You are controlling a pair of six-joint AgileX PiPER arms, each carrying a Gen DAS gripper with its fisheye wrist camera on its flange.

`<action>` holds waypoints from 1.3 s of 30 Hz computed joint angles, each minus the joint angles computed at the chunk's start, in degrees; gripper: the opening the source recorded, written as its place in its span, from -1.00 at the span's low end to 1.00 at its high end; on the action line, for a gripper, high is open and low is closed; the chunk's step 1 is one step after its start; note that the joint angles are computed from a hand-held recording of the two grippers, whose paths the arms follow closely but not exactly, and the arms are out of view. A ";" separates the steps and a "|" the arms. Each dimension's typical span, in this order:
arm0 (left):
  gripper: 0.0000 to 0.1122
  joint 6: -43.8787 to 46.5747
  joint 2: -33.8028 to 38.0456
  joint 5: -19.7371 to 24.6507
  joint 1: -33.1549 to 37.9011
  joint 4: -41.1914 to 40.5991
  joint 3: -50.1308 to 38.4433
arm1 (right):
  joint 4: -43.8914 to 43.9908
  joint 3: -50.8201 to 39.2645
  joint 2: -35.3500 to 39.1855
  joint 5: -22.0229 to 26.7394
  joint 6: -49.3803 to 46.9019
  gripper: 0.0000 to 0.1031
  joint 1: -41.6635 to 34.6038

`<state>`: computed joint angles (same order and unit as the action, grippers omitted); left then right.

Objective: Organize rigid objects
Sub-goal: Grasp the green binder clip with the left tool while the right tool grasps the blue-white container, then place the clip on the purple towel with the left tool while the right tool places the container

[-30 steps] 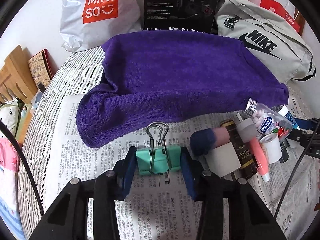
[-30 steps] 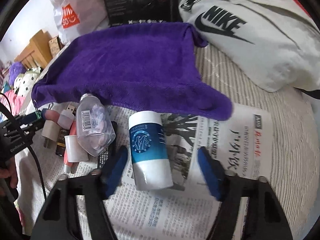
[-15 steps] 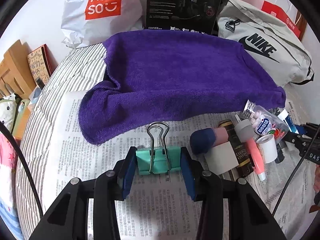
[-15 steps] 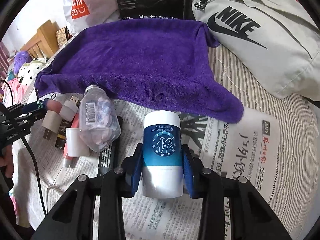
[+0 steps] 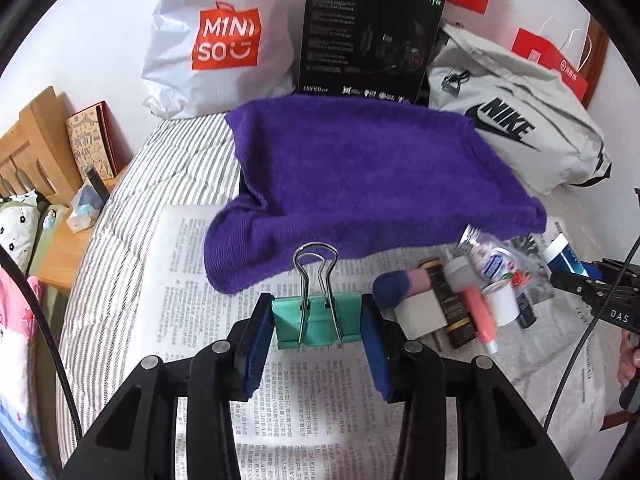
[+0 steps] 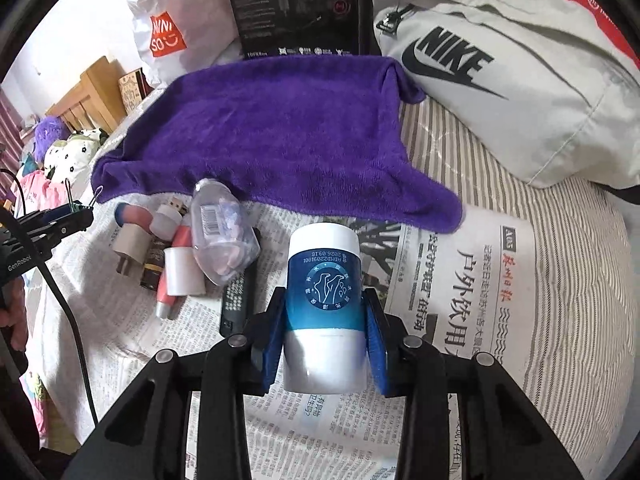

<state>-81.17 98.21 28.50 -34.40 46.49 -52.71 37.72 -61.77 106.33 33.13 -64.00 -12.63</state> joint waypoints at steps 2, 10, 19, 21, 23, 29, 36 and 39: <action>-0.28 1.76 -0.48 0.27 0.40 -0.94 -0.73 | 0.93 -0.80 -0.07 1.39 -0.63 -0.29 -0.40; -0.28 10.05 -0.92 -0.97 4.40 -4.72 -4.30 | 0.59 -5.76 1.21 3.60 1.64 -0.29 0.25; -0.28 26.39 4.22 -3.47 11.21 -15.45 -12.68 | -2.18 -16.46 5.30 7.53 7.81 -0.29 3.09; -0.28 30.49 6.02 -3.67 12.76 -18.42 -15.10 | -2.84 -19.38 6.64 8.60 9.66 -0.29 3.96; -0.28 34.97 8.02 -3.83 14.25 -21.71 -17.67 | -3.85 -22.82 8.61 9.26 11.61 -0.29 5.06; -0.28 44.77 15.85 -2.07 17.27 -29.77 -28.12 | -8.84 -35.37 16.86 11.59 18.61 -0.29 8.25; -0.28 53.65 27.16 4.00 18.77 -36.18 -44.29 | -14.32 -56.81 30.97 18.16 27.84 -0.29 10.76; -0.28 57.71 32.13 6.99 19.89 -39.73 -51.55 | -17.23 -68.84 38.41 22.82 32.38 -0.29 11.88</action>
